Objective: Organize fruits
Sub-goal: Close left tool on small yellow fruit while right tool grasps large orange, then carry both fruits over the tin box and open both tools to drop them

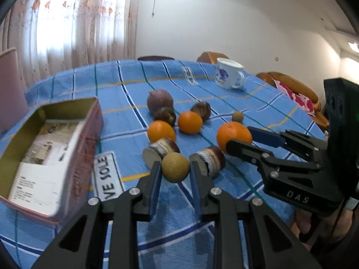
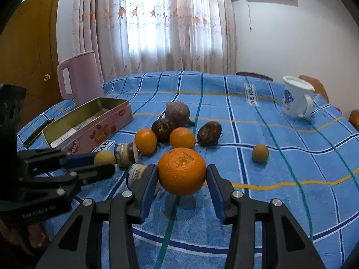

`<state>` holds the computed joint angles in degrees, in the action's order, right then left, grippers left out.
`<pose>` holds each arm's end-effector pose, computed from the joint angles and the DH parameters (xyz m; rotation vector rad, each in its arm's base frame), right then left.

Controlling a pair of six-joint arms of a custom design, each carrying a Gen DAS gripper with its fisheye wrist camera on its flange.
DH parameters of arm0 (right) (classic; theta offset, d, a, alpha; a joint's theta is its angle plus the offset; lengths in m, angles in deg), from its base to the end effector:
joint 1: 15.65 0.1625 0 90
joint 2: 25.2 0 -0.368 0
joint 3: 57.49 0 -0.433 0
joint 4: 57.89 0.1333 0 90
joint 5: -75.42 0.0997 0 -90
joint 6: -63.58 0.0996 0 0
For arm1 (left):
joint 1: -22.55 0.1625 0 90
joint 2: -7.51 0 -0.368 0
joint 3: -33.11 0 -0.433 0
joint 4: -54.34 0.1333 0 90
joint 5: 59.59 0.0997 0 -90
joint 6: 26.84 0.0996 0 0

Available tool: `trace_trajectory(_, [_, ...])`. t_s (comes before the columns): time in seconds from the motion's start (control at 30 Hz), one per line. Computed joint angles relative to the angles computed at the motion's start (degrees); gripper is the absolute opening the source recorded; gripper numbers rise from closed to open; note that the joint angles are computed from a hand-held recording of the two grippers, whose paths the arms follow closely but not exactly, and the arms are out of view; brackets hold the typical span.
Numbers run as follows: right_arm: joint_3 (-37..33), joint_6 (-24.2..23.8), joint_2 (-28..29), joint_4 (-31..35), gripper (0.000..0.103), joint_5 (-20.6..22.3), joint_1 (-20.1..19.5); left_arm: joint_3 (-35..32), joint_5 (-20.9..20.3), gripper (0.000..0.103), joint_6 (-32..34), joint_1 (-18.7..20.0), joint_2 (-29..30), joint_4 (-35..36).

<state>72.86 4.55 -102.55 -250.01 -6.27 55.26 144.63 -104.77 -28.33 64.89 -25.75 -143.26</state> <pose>-0.0177 -0.5028 0.1866 0.9401 -2.3419 1.0104 -0.2453 -0.4989 -0.0724 0.7174 2.3577 -1.0035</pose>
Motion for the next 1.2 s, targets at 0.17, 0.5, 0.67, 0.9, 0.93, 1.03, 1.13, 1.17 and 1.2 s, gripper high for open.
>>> trace_trajectory(0.17, [0.34,-0.36,0.04,-2.09,0.047,0.64,-0.15,0.14,1.38,0.027,1.00,-0.41,0.12,-2.26])
trace_trajectory(0.5, [1.12,-0.70,-0.25,-5.26,0.047,1.85,0.05,0.81,4.11,0.027,3.55,-1.79,0.29,-6.52])
trace_trajectory(0.67, [1.38,-0.91,-0.36,-5.97,0.047,2.22,0.27,0.89,5.09,0.027,4.31,-2.26,0.25,-7.87])
trace_trajectory(0.9, [1.46,-1.39,0.02,-7.55,0.047,2.14,1.12,1.11,6.50,0.027,5.48,-2.76,0.04,-9.65])
trace_trajectory(0.93, [1.44,-1.49,0.02,-7.64,0.047,2.16,1.25,1.18,6.65,0.027,5.66,-2.81,-0.02,-9.92])
trace_trajectory(1.03, [1.34,-1.43,-0.04,-7.82,0.047,2.44,1.69,1.45,7.17,0.027,6.13,-2.99,-0.32,-10.52])
trace_trajectory(1.13, [1.09,-1.55,-0.14,-7.53,0.047,2.50,2.47,1.72,7.79,0.026,6.66,-2.94,-1.09,-11.24])
trace_trajectory(1.17, [0.98,-1.59,-0.13,-7.48,0.047,2.60,2.87,1.85,8.02,0.026,6.79,-2.92,-1.36,-11.52])
trace_trajectory(1.2, [0.86,-1.65,-0.08,-7.36,0.047,2.63,3.27,2.01,8.28,0.026,6.94,-2.89,-1.67,-11.80])
